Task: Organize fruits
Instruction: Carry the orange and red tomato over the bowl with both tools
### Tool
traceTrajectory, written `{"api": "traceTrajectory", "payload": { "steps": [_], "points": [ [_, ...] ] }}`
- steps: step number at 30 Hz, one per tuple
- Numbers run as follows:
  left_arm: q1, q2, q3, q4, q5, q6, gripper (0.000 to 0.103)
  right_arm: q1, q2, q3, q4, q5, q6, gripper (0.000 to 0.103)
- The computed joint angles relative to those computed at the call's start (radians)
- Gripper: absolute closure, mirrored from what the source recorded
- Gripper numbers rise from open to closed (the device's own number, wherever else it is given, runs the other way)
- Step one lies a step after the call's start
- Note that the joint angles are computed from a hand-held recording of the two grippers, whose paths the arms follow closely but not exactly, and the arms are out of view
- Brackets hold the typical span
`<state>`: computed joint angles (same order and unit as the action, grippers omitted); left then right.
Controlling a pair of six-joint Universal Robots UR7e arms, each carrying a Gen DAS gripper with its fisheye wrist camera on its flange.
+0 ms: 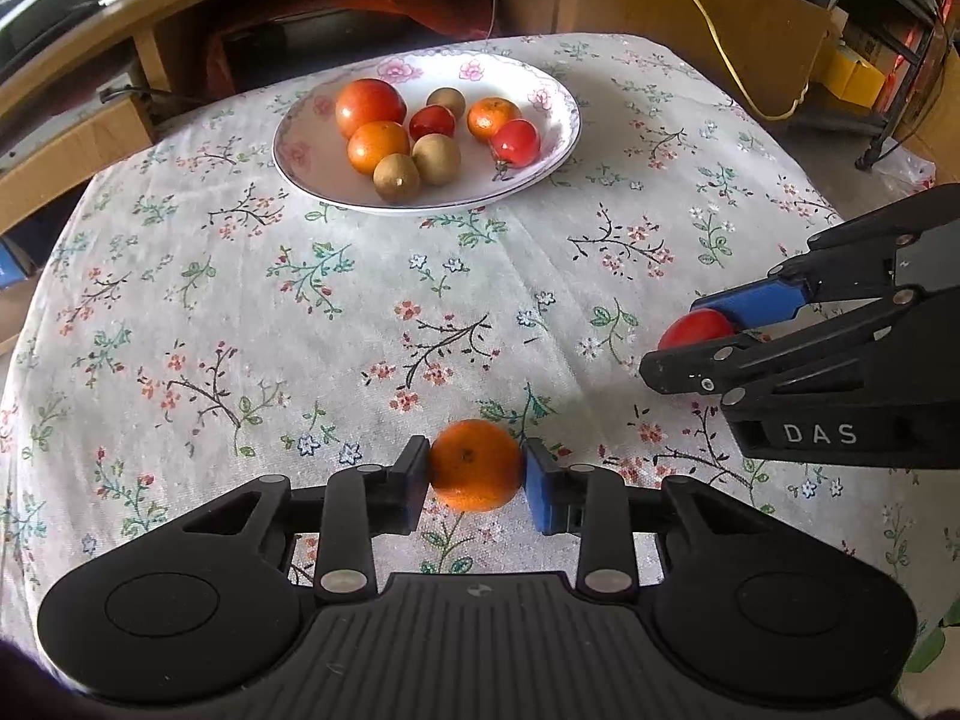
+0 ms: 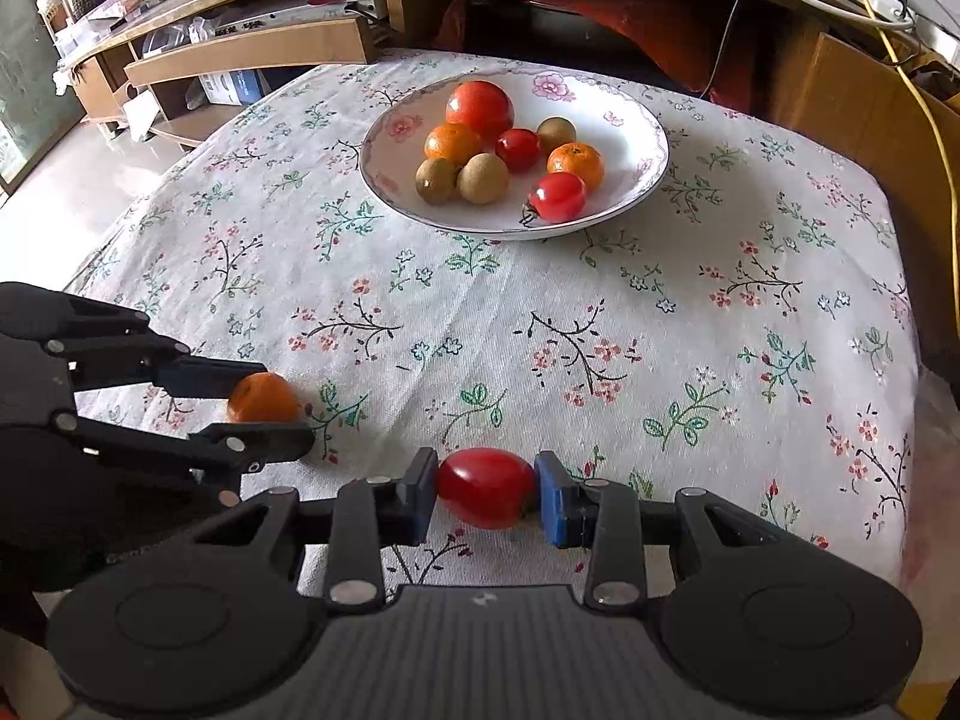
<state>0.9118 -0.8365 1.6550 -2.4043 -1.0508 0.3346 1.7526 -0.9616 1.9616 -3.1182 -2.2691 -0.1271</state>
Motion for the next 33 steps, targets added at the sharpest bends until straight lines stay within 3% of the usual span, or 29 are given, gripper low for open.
{"api": "traceTrajectory", "payload": {
  "steps": [17, 33],
  "points": [
    [-0.004, 0.043, -0.076, -0.035, -0.029, -0.022, 0.062, 0.000, 0.010, -0.039, -0.036, 0.016, -0.023, 0.068],
    [0.010, 0.173, -0.281, -0.049, -0.036, -0.032, 0.064, -0.032, 0.039, -0.182, -0.047, 0.054, -0.028, 0.068]
  ]
}}
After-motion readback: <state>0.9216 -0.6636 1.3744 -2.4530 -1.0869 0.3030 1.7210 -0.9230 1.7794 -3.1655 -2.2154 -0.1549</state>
